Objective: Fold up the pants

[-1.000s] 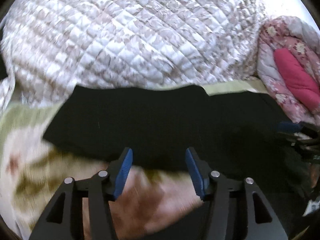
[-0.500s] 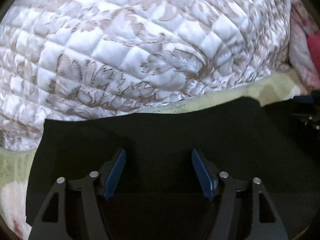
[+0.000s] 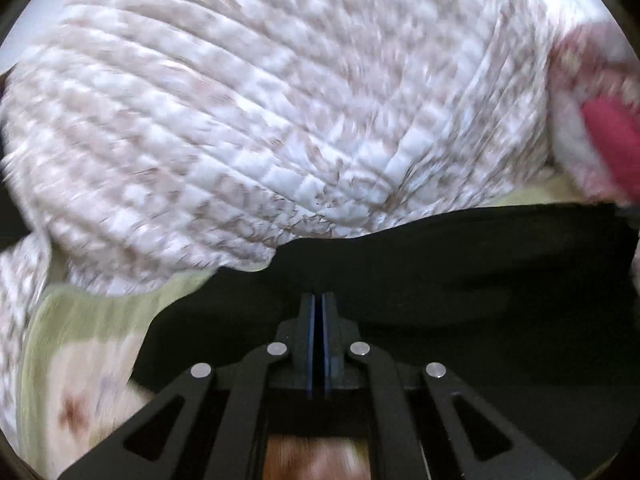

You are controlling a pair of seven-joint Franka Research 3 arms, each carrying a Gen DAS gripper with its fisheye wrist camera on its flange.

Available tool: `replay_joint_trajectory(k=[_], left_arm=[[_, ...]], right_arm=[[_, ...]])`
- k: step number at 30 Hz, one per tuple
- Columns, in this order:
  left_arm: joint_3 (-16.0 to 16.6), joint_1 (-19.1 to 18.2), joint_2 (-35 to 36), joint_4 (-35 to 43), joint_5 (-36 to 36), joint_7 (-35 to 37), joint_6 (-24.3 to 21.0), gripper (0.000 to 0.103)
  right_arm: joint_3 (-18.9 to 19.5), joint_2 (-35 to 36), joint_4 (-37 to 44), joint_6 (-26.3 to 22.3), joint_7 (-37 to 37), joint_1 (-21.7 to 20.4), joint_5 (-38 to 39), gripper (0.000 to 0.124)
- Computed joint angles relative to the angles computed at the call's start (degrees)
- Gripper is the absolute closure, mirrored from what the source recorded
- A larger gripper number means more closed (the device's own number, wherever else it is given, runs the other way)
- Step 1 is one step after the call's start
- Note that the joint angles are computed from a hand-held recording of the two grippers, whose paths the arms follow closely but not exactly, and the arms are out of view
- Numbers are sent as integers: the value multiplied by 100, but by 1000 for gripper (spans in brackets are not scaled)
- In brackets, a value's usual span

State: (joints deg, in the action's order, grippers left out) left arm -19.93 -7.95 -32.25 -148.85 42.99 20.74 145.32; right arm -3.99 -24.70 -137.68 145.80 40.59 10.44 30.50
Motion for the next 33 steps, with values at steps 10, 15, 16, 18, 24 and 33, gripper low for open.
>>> replay_joint_trajectory(k=[10, 15, 16, 18, 24, 33], left_arm=[[-481, -2164, -2464, -1418, -2112, -706, -1261, 99], [-579, -3033, -2376, -1662, -2874, -1259, -1607, 98], [-619, -3122, -2438, -1686, -2952, -1418, -1714, 98], [-629, -3279, -2698, -1793, -3027, -1692, -1851, 98], [-608, -3062, -2928, -1671, -2611, -1969, -2180, 61], [-255, -1777, -1041, -1023, -1753, -1243, -1331, 57]], right_arm=[[-168, -3106, -2003, -1848, 1055, -807, -319, 115], [-247, -3578, -2531, -2656, 1520, -1323, -776, 112], [-354, -3655, -2563, -2762, 1561, -1385, -744, 108], [-569, -3853, -2599, -2910, 1617, -1511, -590, 99], [-702, -4150, -2716, -2818, 1750, -1861, -300, 75], [-849, -3931, -2700, -2174, 2237, -2354, -109, 73]])
